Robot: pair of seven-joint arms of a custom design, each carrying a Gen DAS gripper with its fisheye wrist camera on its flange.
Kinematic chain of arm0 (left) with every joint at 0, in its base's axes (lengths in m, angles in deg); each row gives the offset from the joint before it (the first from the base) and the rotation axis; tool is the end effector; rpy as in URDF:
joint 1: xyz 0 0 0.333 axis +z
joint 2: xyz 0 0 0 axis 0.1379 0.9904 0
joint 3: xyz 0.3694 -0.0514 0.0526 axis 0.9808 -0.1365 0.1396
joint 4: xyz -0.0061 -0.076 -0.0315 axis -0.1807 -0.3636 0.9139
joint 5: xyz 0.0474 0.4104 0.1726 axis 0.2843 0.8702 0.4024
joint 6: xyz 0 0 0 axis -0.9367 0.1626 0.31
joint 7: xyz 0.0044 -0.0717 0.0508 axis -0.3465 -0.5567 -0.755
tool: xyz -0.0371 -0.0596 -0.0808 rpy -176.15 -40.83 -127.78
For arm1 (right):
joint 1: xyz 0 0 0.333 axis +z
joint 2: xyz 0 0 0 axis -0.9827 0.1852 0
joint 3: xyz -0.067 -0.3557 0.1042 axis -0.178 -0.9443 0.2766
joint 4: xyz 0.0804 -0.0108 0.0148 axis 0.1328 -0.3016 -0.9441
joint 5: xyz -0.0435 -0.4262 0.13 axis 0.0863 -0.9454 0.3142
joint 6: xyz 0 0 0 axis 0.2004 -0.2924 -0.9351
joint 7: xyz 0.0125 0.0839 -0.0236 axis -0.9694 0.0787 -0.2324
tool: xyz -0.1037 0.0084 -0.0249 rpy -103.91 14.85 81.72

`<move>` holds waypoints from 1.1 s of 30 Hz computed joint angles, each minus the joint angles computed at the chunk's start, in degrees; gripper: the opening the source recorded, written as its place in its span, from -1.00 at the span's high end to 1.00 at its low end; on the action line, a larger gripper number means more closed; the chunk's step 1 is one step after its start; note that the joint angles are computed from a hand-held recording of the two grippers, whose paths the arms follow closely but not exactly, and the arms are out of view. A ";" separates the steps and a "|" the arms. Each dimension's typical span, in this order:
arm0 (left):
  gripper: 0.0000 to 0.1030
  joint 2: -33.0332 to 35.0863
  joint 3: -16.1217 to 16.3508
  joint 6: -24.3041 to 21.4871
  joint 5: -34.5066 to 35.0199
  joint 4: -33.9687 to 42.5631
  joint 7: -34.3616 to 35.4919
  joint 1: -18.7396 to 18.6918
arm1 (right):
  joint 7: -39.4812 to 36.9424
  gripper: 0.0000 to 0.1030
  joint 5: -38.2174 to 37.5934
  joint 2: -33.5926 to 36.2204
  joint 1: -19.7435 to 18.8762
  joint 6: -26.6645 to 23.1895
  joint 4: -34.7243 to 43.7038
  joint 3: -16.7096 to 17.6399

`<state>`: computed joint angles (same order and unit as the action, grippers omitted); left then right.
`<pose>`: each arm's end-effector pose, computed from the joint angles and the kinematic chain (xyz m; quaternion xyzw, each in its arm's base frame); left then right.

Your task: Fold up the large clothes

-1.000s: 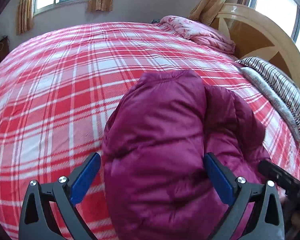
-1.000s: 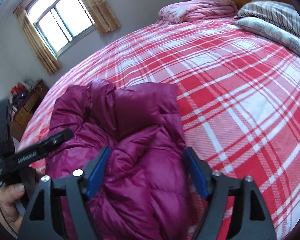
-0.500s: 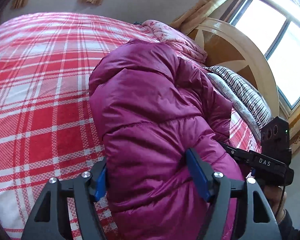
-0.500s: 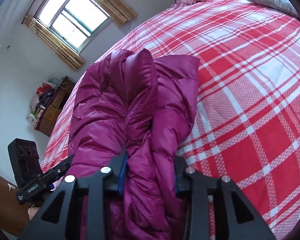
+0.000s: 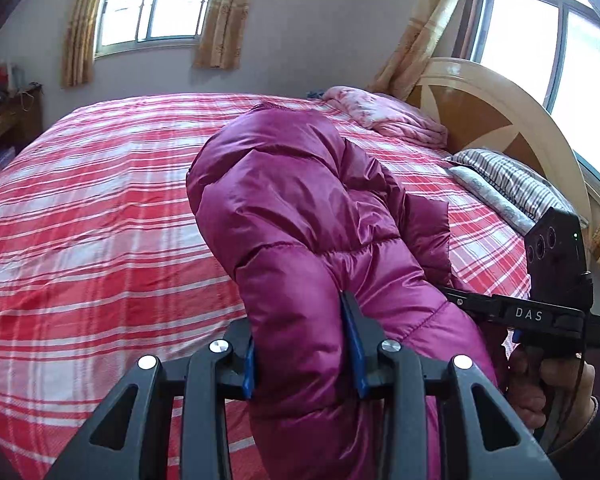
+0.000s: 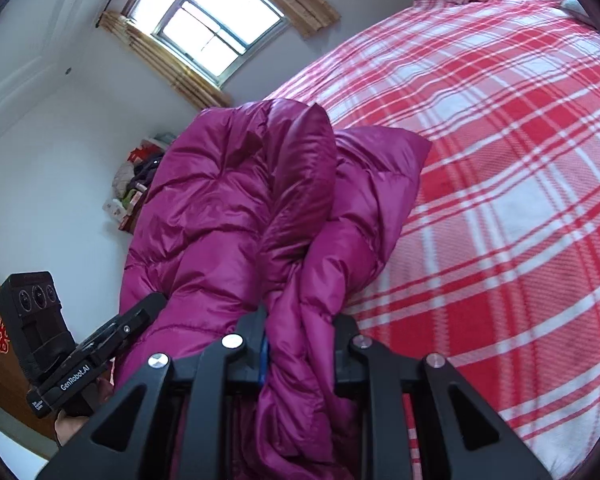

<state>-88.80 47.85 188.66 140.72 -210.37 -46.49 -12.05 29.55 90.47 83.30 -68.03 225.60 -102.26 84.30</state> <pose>0.3968 -0.3919 0.4536 -0.6288 0.6443 -0.3703 0.2287 0.6321 0.1623 0.4090 -0.5995 0.6152 0.0741 0.5066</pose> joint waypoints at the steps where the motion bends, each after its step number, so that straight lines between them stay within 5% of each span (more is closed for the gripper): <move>1: 0.29 -1.82 0.04 -0.76 -0.42 -1.61 -0.33 -0.03 | 0.96 0.54 -1.56 0.98 0.47 -0.31 1.81 0.34; 13: 0.28 -20.67 -2.40 -7.14 -8.26 -17.65 -2.05 3.01 | 12.12 0.54 -19.87 13.42 3.28 -2.66 21.68 5.00; 33: 0.17 -28.77 -3.94 -4.74 -15.03 -29.71 -6.69 6.24 | 27.60 0.54 -42.62 31.84 4.13 -8.68 45.35 7.81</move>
